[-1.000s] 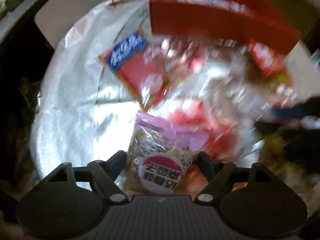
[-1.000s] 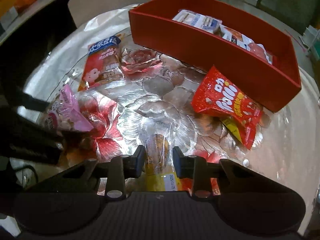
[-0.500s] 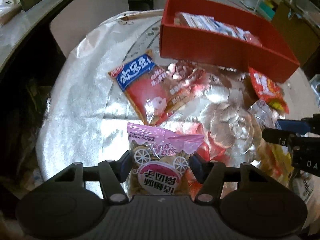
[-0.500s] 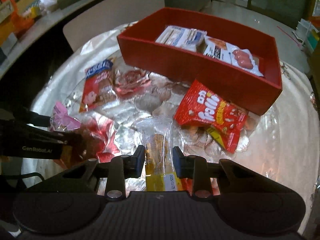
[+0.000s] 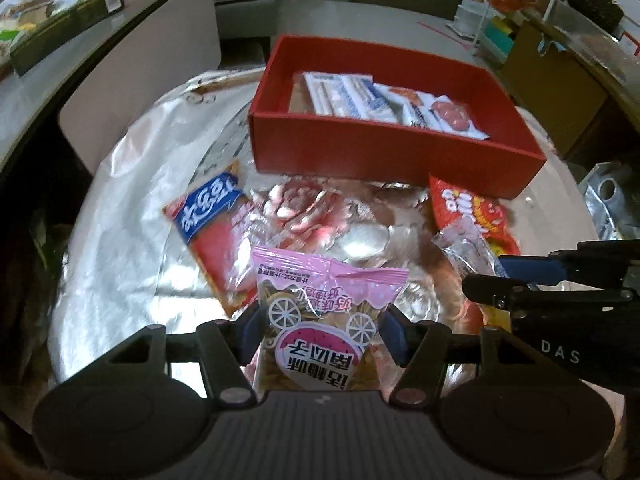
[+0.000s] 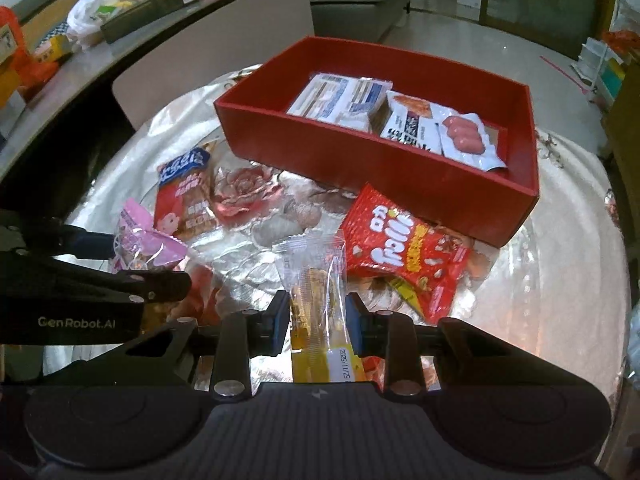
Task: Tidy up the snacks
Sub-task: 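Carry the cookie bag in the left gripper and stick snack in the right over the box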
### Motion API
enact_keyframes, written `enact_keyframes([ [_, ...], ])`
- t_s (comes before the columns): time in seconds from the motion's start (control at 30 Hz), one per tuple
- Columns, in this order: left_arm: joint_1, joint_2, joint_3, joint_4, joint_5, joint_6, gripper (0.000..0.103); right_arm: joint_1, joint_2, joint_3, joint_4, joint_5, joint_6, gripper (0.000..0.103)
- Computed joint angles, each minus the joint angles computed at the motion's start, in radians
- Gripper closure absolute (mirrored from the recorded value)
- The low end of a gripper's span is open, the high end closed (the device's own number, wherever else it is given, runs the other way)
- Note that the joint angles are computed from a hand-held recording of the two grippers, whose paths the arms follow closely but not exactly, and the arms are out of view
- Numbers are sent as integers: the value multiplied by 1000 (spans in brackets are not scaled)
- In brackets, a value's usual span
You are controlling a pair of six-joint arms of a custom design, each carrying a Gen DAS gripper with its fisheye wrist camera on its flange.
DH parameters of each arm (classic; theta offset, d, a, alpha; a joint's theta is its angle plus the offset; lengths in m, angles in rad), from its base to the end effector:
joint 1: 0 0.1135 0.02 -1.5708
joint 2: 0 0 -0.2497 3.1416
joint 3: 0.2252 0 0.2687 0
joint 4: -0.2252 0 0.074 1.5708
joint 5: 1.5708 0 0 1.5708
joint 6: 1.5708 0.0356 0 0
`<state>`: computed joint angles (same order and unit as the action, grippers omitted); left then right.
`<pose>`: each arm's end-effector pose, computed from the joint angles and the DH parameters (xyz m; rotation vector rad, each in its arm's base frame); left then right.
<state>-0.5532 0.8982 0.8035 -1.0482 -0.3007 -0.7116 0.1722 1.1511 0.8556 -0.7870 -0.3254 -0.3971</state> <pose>0.1550 -0.0833 0.2455 -0.2935 2.6076 -0.0163 0.2314 0.0518 0.2275 -0.8324 2.4663 0.3515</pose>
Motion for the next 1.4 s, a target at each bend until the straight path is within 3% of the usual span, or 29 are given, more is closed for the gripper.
enact_keyframes([
  [1.0, -54, 96, 116, 54, -128, 50, 49, -101, 28, 92, 19, -86, 17, 65],
  [1.4, 41, 149, 183, 157, -108, 139, 49, -128, 92, 174, 50, -124, 63, 65],
])
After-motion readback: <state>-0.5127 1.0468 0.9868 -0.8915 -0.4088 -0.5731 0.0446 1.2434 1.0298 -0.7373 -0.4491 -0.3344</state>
